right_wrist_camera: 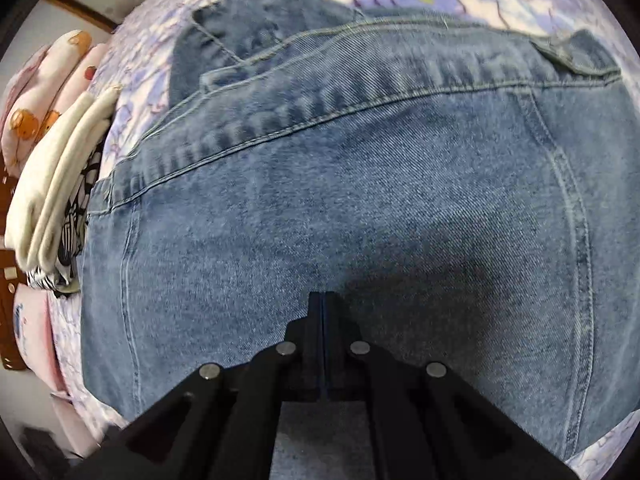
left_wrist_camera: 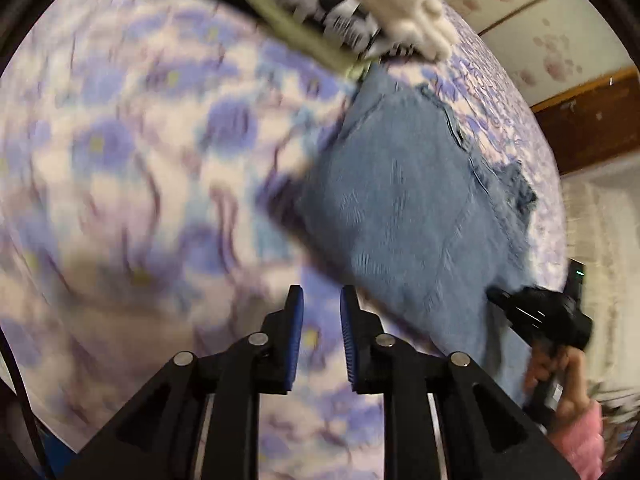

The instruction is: Fold large clothes

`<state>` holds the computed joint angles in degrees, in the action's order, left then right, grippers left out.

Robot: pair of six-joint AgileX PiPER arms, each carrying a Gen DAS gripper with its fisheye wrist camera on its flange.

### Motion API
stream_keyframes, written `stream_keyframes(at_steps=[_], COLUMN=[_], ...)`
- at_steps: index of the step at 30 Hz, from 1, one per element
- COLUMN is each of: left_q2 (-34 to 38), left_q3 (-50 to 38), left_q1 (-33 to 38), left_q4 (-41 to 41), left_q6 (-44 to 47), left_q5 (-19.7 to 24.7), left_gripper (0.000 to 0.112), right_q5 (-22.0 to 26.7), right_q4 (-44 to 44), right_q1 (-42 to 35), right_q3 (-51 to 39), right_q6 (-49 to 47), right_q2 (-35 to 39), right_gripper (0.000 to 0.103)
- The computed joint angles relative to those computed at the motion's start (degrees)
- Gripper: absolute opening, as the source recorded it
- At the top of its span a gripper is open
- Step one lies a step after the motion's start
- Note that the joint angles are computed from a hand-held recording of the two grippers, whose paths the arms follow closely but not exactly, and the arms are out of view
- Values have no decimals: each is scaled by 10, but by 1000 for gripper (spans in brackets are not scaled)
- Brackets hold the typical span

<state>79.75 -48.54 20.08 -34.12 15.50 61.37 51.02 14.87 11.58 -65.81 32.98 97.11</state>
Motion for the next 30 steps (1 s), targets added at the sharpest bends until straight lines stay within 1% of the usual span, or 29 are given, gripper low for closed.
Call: stream_keyframes(at_steps=[1,3,4,5,7,8,10,12,14,17,19,22,23,24,25,26,28,30], left_q2=[7,25,35,42,59,73,108,160,204,260,284,295,291,282,273,267,255,235], left_q3=[12,30,35,37,41,41,32,17,-6,-39,-55,-80,-85,-86,-87,-86,-93,-99], left_q1=[16,38,44,48,49,48,41,34,24,17,10,-6,-10,-17,-24,-26,-26,-32], left_q4=[-21,-59,-78,-92,-139,-164,-199,-245,-273,-314,-330,-311,-299,-280,-265,-260,-260,-252], left_q6=[19,54,73,89,132,150,171,208,228,247,241,216,208,190,171,163,156,155], left_q5=[11,19,19,16,5,0,-9,-13,-17,-12,-14,-20,-23,-36,-48,-50,-40,-38], left_gripper=[18,25,36,52,61,62,62,62,61,61,64,64,61,55,46,40,30,28], right_q5=[12,30,37,41,41,38,34,32,31,19,13,26,39,56,66,72,69,53], right_q4=[4,4,5,11,34,47,56,50,40,21,3,-25,-34,-43,-51,-58,-69,-69], right_q1=[-5,-10,-10,-14,-28,-35,-41,-42,-41,-25,-9,15,21,27,33,38,49,53], right_q3=[-10,-24,-30,-32,-29,-25,-17,-12,-6,-4,-10,-44,-61,-79,-96,-104,-111,-101], right_q6=[-12,-34,-45,-56,-68,-73,-79,-77,-67,-24,4,44,54,61,67,67,70,76], right_q2=[6,15,19,21,21,21,16,11,3,2,8,38,49,60,72,77,83,78], right_gripper=[0,0,0,0,0,0,0,0,0,0,0,0,0,0,0,0,0,0])
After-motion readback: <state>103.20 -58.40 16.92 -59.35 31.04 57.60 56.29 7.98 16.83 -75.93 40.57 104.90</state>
